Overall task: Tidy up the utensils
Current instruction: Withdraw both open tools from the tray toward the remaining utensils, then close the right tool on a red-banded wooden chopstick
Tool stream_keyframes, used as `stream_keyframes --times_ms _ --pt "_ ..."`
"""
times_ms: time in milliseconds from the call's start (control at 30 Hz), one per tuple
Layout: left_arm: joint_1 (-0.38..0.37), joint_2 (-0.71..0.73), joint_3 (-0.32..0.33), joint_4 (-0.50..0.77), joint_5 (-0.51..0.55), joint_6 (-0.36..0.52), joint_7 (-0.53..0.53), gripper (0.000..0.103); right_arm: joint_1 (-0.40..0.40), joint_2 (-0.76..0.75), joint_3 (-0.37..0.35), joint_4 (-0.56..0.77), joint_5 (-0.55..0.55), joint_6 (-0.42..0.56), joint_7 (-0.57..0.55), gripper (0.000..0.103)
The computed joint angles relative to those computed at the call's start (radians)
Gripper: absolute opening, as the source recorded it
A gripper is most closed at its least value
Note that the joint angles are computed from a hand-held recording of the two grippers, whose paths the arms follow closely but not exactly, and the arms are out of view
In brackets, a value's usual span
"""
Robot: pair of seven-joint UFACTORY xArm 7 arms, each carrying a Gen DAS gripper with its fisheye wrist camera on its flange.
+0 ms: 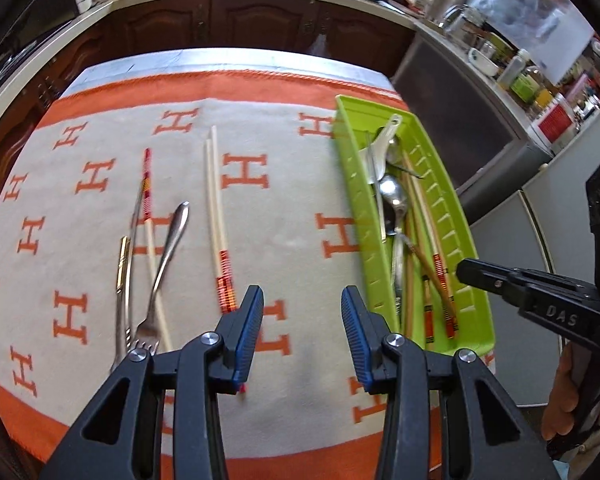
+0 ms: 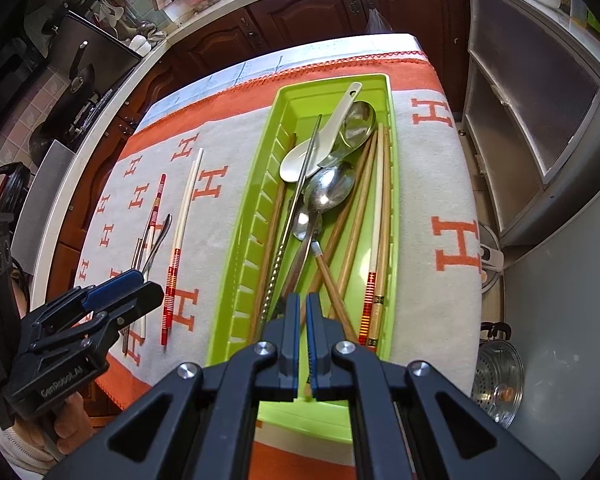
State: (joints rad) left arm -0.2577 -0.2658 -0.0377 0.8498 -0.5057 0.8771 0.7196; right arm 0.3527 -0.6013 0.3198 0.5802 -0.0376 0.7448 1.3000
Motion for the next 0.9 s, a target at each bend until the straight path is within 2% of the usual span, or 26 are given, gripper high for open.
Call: stream_keyframes --times_ms 400,733,900 --pt "0.077 0.049 0.038 0.046 0.050 0.008 -0.027 0.039 0.002 0.128 0.002 0.102 -0.019 -0.061 -0.024 0.003" --pt "0.161 0.151 0.053 0.148 0.071 0.030 -0.021 0.039 -0.006 0.316 0.012 0.247 -0.107 -0.149 0.014 0.004" --pt "0.190 0.202 0.048 0.190 0.076 0.038 -0.006 0.040 0.002 0.427 0.008 0.311 -0.177 -0.180 0.098 0.021"
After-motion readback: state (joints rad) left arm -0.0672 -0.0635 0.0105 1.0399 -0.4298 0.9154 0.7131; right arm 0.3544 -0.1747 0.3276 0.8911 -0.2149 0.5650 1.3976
